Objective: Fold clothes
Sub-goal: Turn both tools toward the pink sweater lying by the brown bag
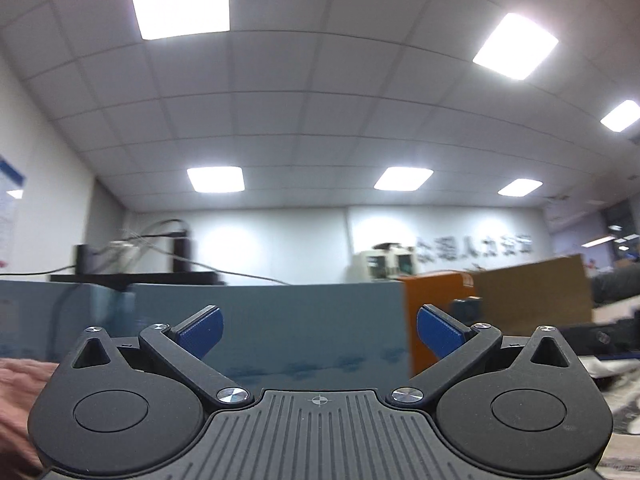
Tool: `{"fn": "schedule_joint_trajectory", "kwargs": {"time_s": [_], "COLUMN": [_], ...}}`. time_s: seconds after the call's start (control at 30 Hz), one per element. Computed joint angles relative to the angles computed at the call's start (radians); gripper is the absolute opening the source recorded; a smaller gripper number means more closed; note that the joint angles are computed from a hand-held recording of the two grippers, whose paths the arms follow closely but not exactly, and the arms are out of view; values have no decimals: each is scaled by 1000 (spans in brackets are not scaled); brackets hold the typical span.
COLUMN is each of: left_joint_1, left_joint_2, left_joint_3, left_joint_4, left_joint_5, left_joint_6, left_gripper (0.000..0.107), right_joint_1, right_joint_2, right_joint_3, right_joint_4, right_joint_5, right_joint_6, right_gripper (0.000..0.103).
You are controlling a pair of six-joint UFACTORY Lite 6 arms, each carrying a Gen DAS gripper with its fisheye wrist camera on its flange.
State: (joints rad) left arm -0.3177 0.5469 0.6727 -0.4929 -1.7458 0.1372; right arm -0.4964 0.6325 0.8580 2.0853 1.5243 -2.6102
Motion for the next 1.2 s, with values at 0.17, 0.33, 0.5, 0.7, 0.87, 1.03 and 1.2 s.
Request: {"fn": "schedule_joint_trajectory", "kwargs": {"time_s": [0.17, 0.33, 0.5, 0.7, 0.87, 1.03, 1.2], "left_joint_1": [118, 264, 579, 839, 1022, 1211, 1195], "left_joint_2": [-120, -242, -299, -180, -130, -20, 77], "left_joint_3": [-119, -210, -155, -159, -160, -68, 75], "left_joint_4": [-5, 6, 204, 333, 411, 742, 989], "left_joint_5": [-41, -65, 163, 184, 225, 267, 277], "left_joint_6": [-53, -139, -347, -638, -888, -1117, -1101], "left_gripper": [103, 103, 103, 103, 103, 103, 103], "right_joint_1": [106, 232, 390, 595, 744, 831, 878], "right_joint_2": [-33, -85, -114, -36, 93, 293, 466], "right_joint_3": [-50, -73, -36, 163, 404, 709, 998], "right_joint_4": [-23, -30, -43, -43, -15, -62, -111], "right_joint_5": [-38, -115, -243, -449, -583, -631, -632], "right_joint_6": [-47, -31, 47, 223, 386, 589, 777], "right_gripper": [103, 103, 103, 103, 103, 103, 103]}}
